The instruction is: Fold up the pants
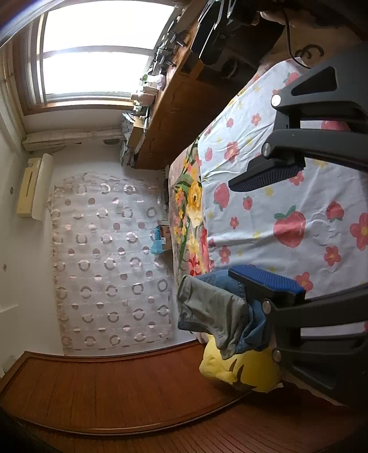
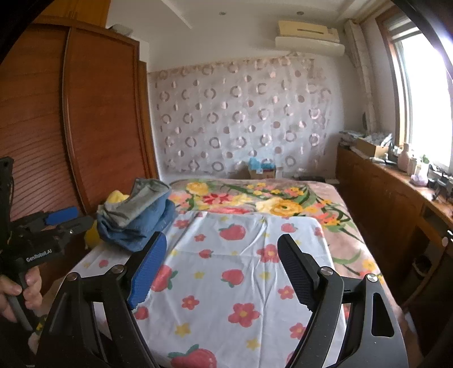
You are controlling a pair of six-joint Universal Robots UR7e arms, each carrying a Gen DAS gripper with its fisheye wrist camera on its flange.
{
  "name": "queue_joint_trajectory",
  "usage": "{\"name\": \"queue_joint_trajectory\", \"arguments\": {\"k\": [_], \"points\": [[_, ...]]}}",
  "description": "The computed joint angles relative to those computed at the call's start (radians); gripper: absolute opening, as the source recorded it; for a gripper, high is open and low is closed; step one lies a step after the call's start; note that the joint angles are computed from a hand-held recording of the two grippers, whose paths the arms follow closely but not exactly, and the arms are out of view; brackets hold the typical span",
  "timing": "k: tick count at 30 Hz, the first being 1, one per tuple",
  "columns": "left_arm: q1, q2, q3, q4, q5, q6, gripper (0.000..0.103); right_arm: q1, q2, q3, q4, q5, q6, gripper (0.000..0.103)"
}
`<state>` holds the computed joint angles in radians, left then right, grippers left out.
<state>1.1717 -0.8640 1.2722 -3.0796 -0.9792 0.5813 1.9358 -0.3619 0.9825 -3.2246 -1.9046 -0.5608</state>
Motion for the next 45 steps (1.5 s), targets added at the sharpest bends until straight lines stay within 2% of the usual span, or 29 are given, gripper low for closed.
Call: {"name": "queue_joint_trajectory", "arguments": {"k": [22,45], "points": [[-0.016,-0.038,0.029,-0.077,0.012,0.033,0.054,0.022,-0.004,0.009,-0.086,-0.013,-0.023,0.083],[-0.008,-0.046,0.041,-0.078,0.018,0.03,0.054,0.026,0.0,0.013,-0.082,-0.024,-0.016,0.084]]}}
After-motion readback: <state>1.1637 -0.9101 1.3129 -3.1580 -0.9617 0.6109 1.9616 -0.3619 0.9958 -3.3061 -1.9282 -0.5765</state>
